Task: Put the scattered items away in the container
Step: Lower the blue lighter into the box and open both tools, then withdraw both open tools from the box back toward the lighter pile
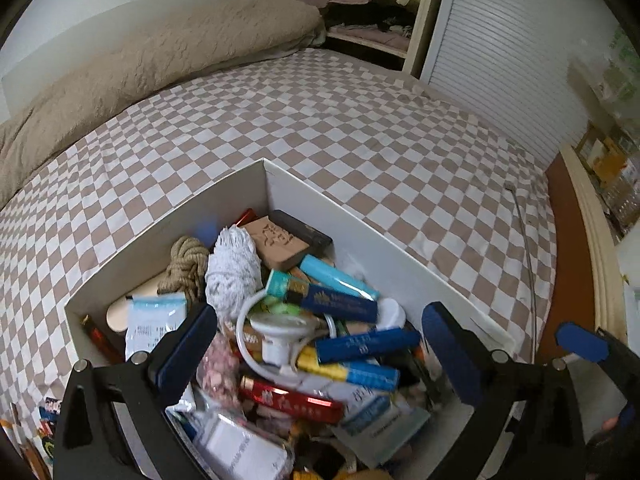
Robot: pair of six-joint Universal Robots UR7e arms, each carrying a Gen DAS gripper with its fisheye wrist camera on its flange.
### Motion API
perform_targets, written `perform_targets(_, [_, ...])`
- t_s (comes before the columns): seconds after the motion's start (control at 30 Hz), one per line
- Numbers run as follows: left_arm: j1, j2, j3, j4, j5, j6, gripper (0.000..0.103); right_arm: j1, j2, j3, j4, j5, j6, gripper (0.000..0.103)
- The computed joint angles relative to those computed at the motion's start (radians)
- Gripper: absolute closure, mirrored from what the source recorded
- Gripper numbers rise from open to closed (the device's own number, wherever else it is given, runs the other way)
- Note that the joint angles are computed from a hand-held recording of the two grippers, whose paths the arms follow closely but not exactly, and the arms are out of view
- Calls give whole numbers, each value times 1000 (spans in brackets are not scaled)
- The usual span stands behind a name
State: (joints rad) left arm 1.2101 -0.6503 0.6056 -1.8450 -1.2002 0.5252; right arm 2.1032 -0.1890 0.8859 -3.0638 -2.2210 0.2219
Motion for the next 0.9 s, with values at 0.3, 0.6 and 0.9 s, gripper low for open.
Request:
perform_targets(0.3, [7,-147,239,-164,-5,-3,0,22,2,7,10,-21,15,0])
perform_targets(0.6, [21,-242,348,-224,-22,0,0,46,13,6,21,-59,28,0])
perform_targets(0.9, [42,-339,422,-265,-62,10,0,90,75,-74,-14,-207,-41,0])
